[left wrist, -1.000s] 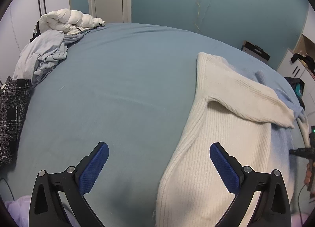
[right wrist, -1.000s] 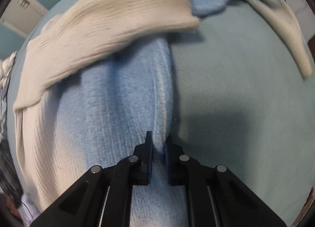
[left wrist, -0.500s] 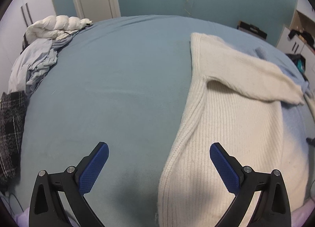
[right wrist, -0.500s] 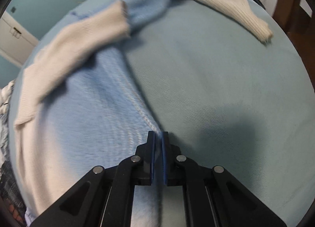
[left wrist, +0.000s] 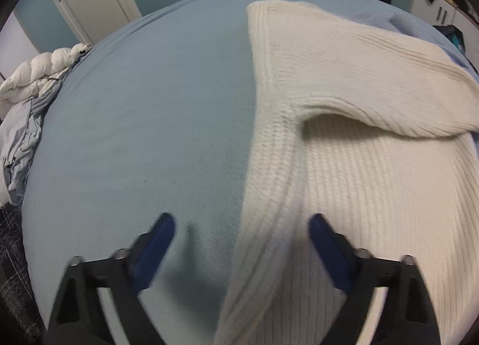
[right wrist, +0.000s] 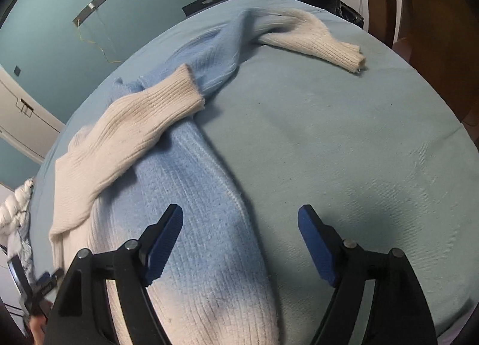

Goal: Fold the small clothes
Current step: 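Move the right gripper to the other cream sleeve cuff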

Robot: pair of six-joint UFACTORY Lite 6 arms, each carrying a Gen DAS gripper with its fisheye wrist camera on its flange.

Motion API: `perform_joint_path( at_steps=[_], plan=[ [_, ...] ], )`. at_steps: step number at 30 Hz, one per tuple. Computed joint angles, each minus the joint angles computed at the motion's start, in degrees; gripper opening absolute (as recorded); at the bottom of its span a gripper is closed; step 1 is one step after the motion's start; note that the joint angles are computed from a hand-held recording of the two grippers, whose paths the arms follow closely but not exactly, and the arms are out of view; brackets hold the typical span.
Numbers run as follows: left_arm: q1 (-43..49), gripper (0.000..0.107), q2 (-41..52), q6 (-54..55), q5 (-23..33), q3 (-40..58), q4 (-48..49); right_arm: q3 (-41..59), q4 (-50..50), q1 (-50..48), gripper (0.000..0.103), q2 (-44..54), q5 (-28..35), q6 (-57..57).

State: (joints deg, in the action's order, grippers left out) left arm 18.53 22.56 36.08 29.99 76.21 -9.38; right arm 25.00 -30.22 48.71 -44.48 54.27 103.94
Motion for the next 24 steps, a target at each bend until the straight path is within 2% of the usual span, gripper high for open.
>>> perform_joint_path(
  at_steps=[1,2,3,4,6,9,10,11,12,13,14,15,17,19,21,24],
  plan=[
    [0.67,0.068,1.82,0.02,1.67,2.43,-1.08,0.04,0.9,-0.5,0.076,-0.72,-1.39,-0.98],
    [2.05,0.057,3.7,1.94,4.61,5.5,-4.55,-2.32,-0.59,-3.4,0.076,-0.44,-3.77,-1.79],
    [3.72,0.037,5.03,5.42,6.74,7.53,-8.99,-2.59,-0.08,-5.69,0.076,-0.9,-5.95,-4.18],
    [5.19,0.031,6.64,7.09,9.33,10.11,-11.27,-2.08,0.18,-5.71,0.076,-0.5,-6.7,-4.2],
    [7.16,0.027,11.22,4.32,13.88,17.44,-10.82,-1.87,-1.99,-8.15,0.076,2.71,-9.96,-5.45],
    [12.91,0.021,20.78,0.25,24.67,32.51,-16.14,0.02,-5.26,-3.6,0.076,3.91,-5.97,-1.74],
    [14.46,0.021,23.71,-2.43,25.94,36.16,-16.29,0.48,-6.0,-2.81,0.076,4.23,-5.06,-1.06],
    [15.4,0.015,26.01,-6.83,24.8,37.77,-14.04,0.87,-6.94,-1.76,0.076,4.19,-3.88,-0.11],
    [16.39,0.001,26.51,-10.52,21.27,37.87,-10.21,1.03,-7.59,-1.25,0.076,4.01,-3.3,0.43],
    [18.98,0.001,27.94,-12.12,18.84,39.03,-8.79,1.02,-7.99,-1.14,0.076,3.79,-3.15,0.63],
    [20.57,0.001,29.39,-13.49,18.81,41.09,-9.76,0.84,-7.81,-1.74,0.076,3.61,-3.73,0.02],
    [22.48,0.001,31.46,-12.74,21.17,44.58,-13.13,0.48,-7.11,-2.85,0.076,3.33,-4.88,-1.21],
    [26.76,0.001,36.93,-7.91,30.61,53.34,-20.55,-0.52,-5.39,-5.12,0.076,2.43,-7.05,-3.5],
    [28.15,0.001,38.13,-6.48,35.3,57.06,-20.65,-1.93,-4.48,-6.9,0.076,0.46,-9.16,-4.55],
    [28.55,0.002,33.79,-2.41,36.04,52.79,-20.93,-2.95,-2.3,-9.94,0.076,-1.38,-12.52,-7.54],
    [27.32,0.002,20.9,4.9,29.32,36.26,-21.53,-3.36,6.61,-16.95,0.076,-1.78,-20.88,-19.21]
  ],
)
